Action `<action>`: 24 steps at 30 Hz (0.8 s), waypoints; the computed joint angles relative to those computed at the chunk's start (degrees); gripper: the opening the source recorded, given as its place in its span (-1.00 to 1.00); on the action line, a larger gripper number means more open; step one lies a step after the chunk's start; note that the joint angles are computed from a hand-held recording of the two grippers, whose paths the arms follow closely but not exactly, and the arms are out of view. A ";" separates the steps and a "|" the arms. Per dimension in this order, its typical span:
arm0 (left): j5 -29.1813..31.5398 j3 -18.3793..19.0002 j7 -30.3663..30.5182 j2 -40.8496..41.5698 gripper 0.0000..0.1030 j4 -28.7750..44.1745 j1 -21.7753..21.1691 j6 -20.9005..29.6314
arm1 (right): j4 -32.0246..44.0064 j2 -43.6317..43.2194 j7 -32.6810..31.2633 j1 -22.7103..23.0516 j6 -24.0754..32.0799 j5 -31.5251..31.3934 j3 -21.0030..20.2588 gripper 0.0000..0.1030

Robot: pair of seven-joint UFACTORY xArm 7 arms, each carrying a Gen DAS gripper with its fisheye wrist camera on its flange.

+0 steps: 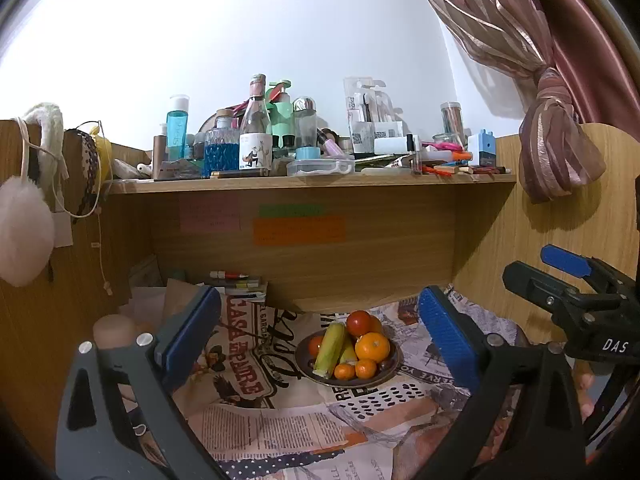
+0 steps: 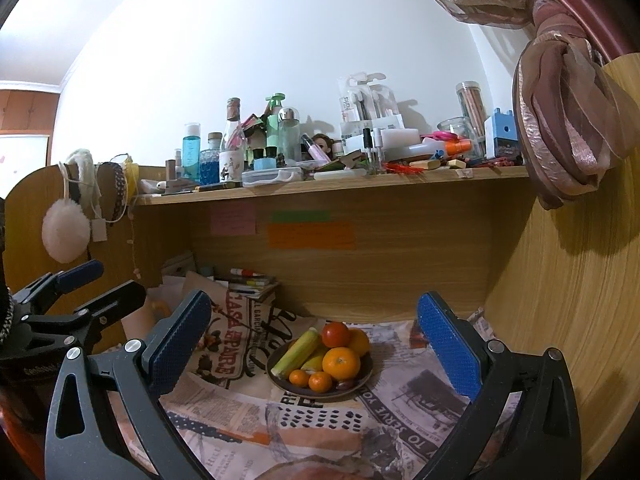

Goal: Organize fruits

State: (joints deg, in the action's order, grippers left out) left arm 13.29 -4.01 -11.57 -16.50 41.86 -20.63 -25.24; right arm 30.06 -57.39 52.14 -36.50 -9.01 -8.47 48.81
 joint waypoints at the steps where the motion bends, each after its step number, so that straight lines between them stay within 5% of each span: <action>1: -0.29 -0.32 0.24 0.15 0.98 0.09 0.27 -0.15 | 0.01 -0.02 -0.01 -0.01 -0.02 0.02 0.02 1.00; 24: 1.52 0.83 -1.63 1.04 1.00 1.31 -0.70 -0.16 | -0.41 -1.86 0.44 -1.10 0.45 -0.33 0.34 1.00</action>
